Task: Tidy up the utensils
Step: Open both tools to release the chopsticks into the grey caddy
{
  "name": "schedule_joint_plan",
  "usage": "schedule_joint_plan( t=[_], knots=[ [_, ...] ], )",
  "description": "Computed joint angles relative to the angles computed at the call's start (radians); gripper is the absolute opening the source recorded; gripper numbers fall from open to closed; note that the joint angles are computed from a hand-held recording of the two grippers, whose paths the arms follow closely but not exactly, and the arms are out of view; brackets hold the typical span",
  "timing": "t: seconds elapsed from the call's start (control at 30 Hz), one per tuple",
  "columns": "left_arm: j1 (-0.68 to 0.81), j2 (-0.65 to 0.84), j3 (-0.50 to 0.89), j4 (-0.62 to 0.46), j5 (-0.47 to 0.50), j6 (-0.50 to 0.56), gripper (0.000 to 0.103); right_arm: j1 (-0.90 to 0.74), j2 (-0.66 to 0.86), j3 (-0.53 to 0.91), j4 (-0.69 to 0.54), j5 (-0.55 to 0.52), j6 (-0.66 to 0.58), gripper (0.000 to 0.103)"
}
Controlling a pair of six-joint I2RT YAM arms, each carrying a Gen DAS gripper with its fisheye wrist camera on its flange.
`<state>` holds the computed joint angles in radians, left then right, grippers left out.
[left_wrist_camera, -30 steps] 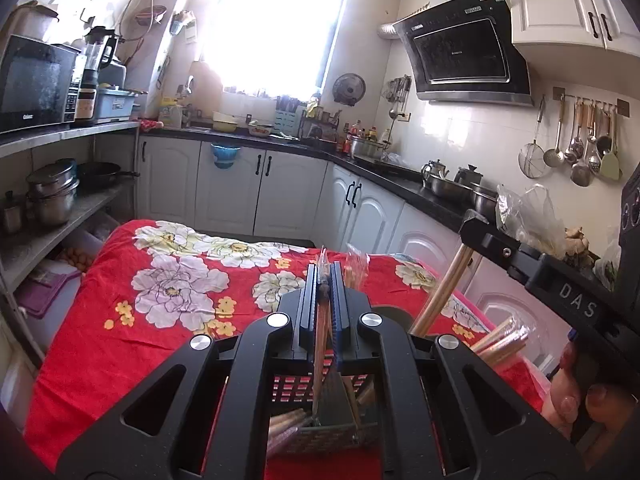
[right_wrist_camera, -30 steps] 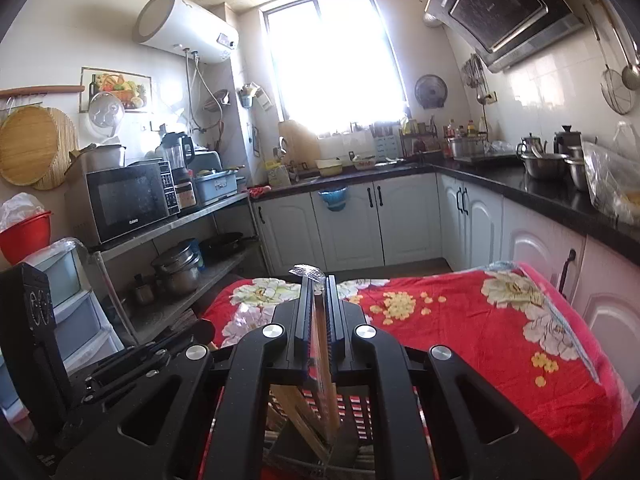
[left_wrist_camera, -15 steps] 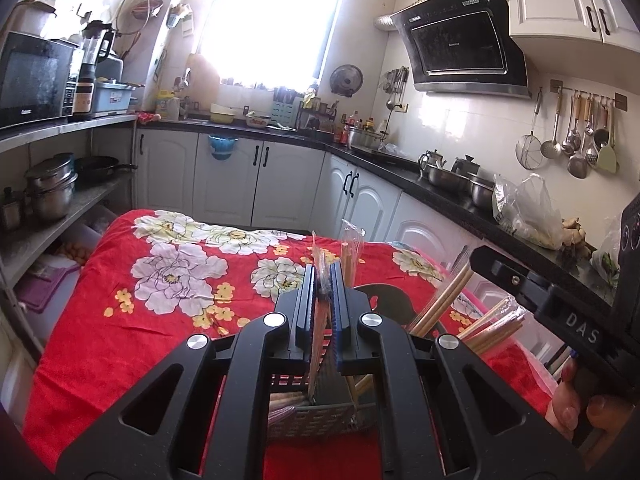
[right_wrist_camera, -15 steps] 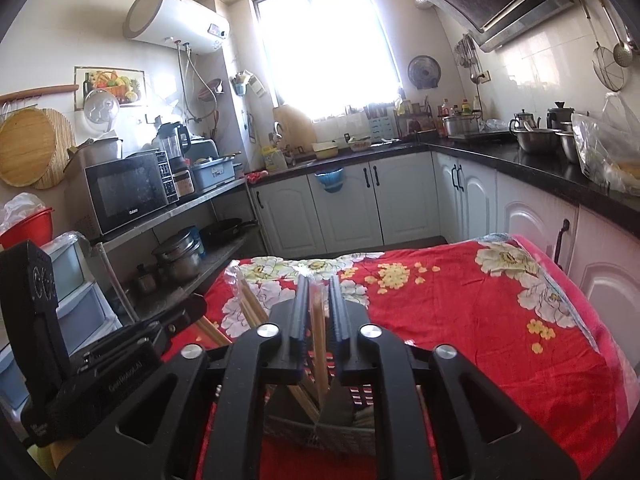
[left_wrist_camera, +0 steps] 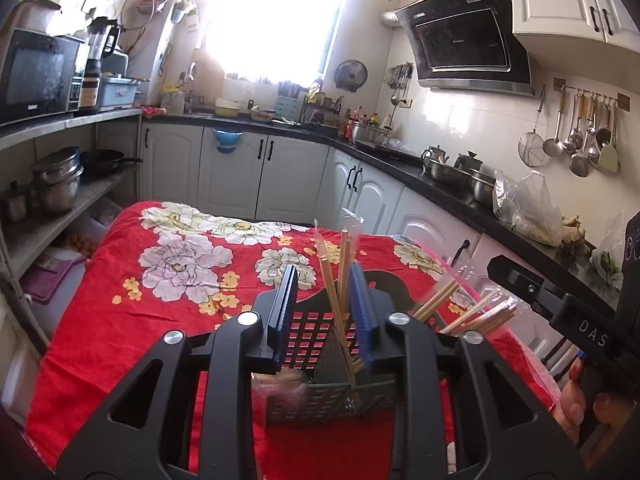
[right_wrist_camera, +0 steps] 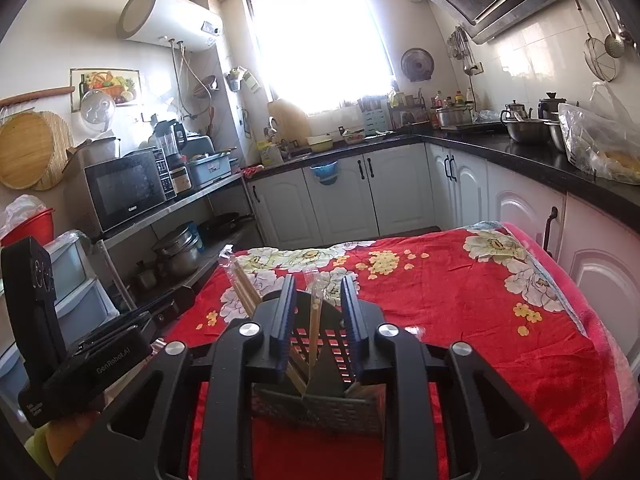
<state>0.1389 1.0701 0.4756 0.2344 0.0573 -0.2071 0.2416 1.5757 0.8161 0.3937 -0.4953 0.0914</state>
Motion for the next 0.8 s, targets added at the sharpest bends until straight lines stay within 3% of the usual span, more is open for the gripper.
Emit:
schedule_joint_plan(
  t=[0.47,0.63,0.8],
  knots=[
    [-0.018,-0.171,-0.042,-0.119,-0.024,-0.014,0.055,-0.041,-0.106,-0.083,-0.05,-0.031,-0.038,0.041],
    [-0.013,-0.275,-0.062,-0.185,-0.011,-0.027,0.073,-0.058,-0.154,-0.125,-0.061,-0.056,-0.046,0.049],
    [-0.033,-0.377,-0.075,-0.256,-0.019,-0.029,0.085,-0.07,-0.207,-0.164,-0.086,-0.087,-0.06,0.056]
  ],
)
